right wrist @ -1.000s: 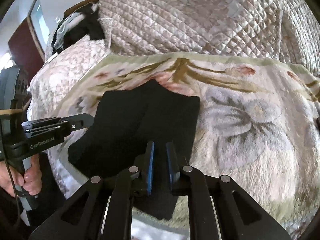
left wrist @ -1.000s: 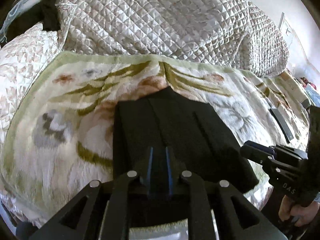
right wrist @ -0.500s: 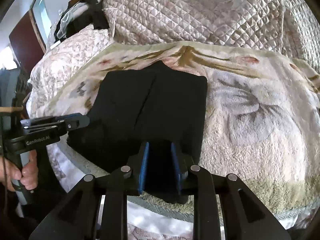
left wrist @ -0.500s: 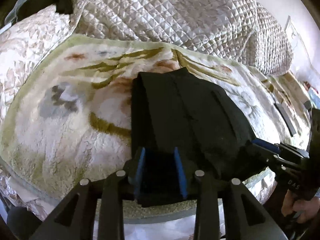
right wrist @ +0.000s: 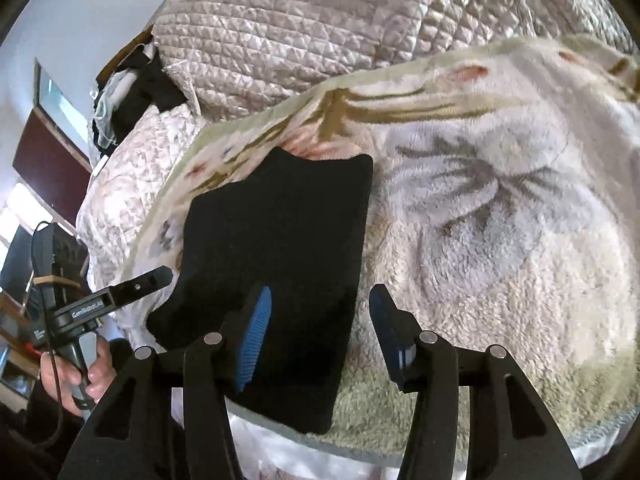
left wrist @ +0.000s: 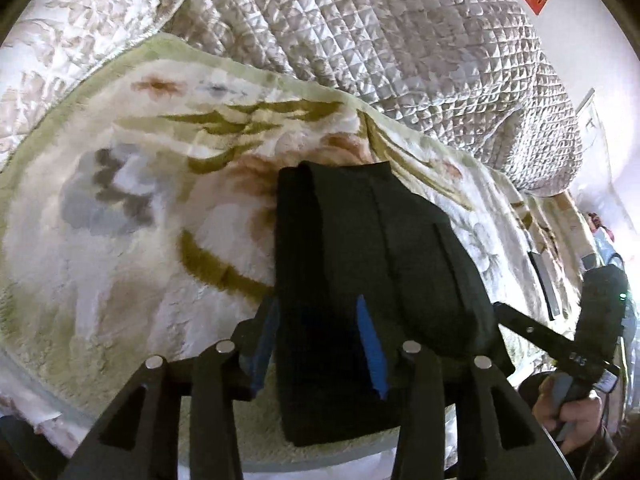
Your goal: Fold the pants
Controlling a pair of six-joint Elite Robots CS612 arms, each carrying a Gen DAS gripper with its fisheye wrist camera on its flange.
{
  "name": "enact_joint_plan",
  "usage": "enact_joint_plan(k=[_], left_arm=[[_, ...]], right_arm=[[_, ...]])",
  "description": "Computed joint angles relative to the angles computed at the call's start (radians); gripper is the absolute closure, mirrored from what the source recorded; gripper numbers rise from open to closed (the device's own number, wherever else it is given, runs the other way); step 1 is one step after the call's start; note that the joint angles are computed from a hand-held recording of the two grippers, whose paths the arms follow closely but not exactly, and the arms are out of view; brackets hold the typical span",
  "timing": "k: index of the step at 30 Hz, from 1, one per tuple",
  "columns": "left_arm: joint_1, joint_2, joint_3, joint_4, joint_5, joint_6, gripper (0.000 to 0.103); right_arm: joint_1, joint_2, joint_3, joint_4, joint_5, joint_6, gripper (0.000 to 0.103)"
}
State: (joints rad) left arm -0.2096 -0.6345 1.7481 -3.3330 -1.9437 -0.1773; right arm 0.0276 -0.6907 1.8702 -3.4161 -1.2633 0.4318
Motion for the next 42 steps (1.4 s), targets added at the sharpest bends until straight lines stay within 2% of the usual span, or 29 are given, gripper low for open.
enact_joint_plan(k=[5, 13, 19, 23, 25, 31, 35, 42], left_arm=[[0.002, 0.022, -0.035, 0.039, -0.020, -0.008, 0.049], [0.010, 0.053, -0.073, 0.022, -0.066, -0.010, 0.041], [0.005, 0.051, -0.060, 0.000, -0.070, -0.017, 0.041], [0.005, 0.048, -0.049, -0.008, -0.066, -0.015, 0.046], [0.002, 0.048, -0.048, -0.010, -0.055, -0.008, 0.048], [-0.011, 0.025, -0.032, -0.009, -0.005, 0.008, 0.070], [-0.008, 0.011, -0.021, -0.026, -0.020, 0.003, 0.078], [-0.013, -0.018, 0.009, -0.069, -0.021, 0.016, 0.082]], right_arm=[[-0.013, 0.021, -0.022, 0.014, 0.049, 0.018, 0.051], [-0.019, 0.048, -0.063, 0.022, 0.097, 0.016, 0.051], [-0.019, 0.056, -0.069, 0.013, 0.105, 0.032, 0.054], [-0.018, 0.046, -0.049, 0.006, 0.114, 0.033, 0.066], [-0.018, 0.049, -0.045, -0.006, 0.115, 0.041, 0.068], [-0.009, 0.044, -0.058, 0.018, 0.088, 0.045, 0.085], [-0.004, 0.029, -0.047, 0.001, 0.080, 0.054, 0.086], [0.012, -0.004, -0.028, -0.038, 0.072, 0.026, 0.087]])
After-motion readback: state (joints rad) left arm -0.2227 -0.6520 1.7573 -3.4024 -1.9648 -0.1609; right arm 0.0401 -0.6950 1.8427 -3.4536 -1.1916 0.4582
